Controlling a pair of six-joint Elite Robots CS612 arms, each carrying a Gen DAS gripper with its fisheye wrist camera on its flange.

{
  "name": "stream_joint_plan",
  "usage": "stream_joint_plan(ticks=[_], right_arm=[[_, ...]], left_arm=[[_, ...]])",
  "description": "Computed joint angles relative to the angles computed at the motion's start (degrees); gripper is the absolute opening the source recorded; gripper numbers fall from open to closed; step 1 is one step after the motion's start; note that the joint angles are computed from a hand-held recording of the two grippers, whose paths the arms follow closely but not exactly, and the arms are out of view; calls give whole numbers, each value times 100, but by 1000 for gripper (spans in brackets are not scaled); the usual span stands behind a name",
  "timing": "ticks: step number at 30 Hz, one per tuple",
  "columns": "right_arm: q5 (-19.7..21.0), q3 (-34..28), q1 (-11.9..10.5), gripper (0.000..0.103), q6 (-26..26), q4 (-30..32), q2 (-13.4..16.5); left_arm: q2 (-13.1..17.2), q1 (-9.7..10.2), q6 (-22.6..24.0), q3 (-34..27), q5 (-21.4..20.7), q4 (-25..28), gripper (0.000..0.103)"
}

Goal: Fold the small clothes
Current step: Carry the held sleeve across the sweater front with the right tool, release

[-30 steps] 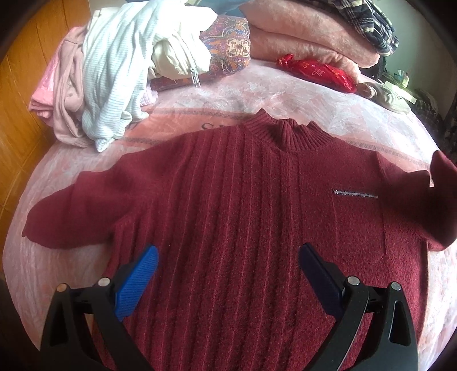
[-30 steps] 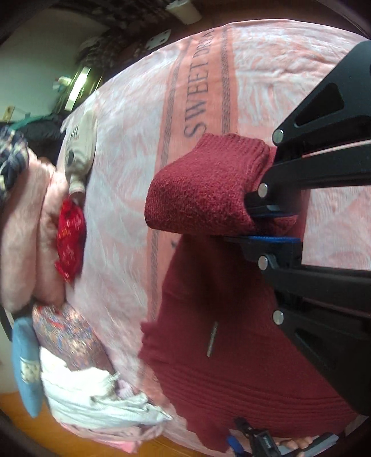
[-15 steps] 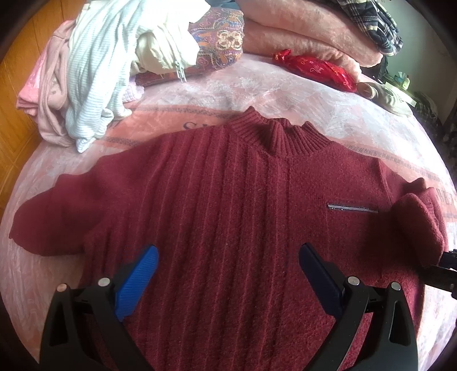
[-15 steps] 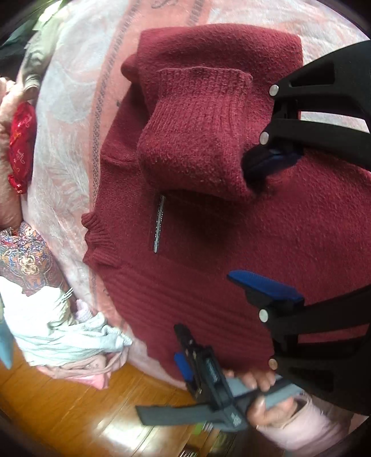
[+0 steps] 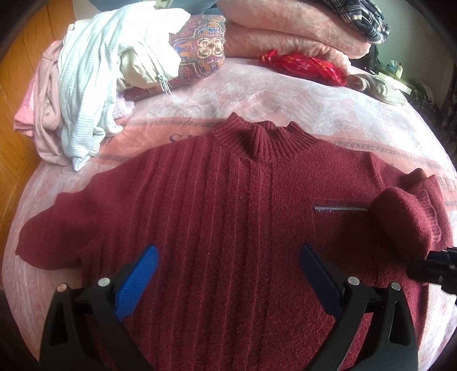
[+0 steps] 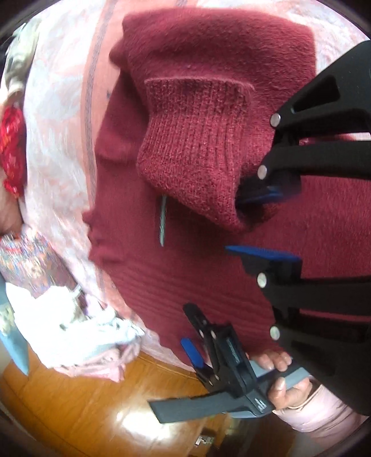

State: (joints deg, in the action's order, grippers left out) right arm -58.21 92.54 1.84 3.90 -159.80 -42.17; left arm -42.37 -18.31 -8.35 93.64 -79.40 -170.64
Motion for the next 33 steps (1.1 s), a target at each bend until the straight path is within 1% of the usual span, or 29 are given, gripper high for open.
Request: stream_joint_plan(ticks=[2,4,6,7,9,11,12,14,17,19,20,21,22,23,24,25,28,30,31,33], right_arm=[[-118,-62,74,53,-80,179,-17],[-345,-26,109,53,-122,401,-120],[-527,37,91,53,103,749,-251],[-618,98,70,53,275,824,-323],[-688,288,0,54,546,680,-468],[-651,438,-92,59,853,420,-540],[-741,462,-119,59,978,314,-538],[-929,409,-166,59,1368,291,-473],[-1048,187,-196,59,1670,467,-249],[-1170,89,-214,56,1711,591,-153],[-1152,74,-227,53,1814,486,-105],[-1123,56,-234,43,1843,425,-69],[-1164,23,-224,38,1797,472,-61],[-1154,34,-218,23,1796,406,-74],[-1019,66,-227,12,1799,277,-85],[-919,81,-221,12,1753,196,-101],[-760,112,-99,10,1537,-148,-199],[-417,122,-60,9,1477,-528,-215],[-253,78,-6,9,1436,-663,-196],[-26,4,89,9,1222,-743,-149]], left_arm=[[-9,40,2,-3,-28,57,99],[-19,72,53,11,-8,49,99],[-30,113,100,27,5,39,99],[-36,136,101,34,-4,40,99],[-47,185,68,37,-18,53,99],[-63,223,30,38,-58,91,99],[-74,235,20,49,-77,92,99],[-99,248,34,76,-89,76,99],[-132,255,121,129,-112,-7,99],[-136,260,171,139,-130,-22,99],[-130,268,186,134,-145,-9,99],[-123,276,187,127,-156,5,99],[-112,286,181,112,-162,37,99],[-104,293,174,105,-169,59,99],[-98,305,173,102,-182,71,99],[-91,317,180,97,-181,80,99],[-86,347,197,108,-137,53,99],[-86,383,138,99,-130,69,99],[-88,403,95,90,-143,98,99],[-93,431,53,80,-168,135,99]])
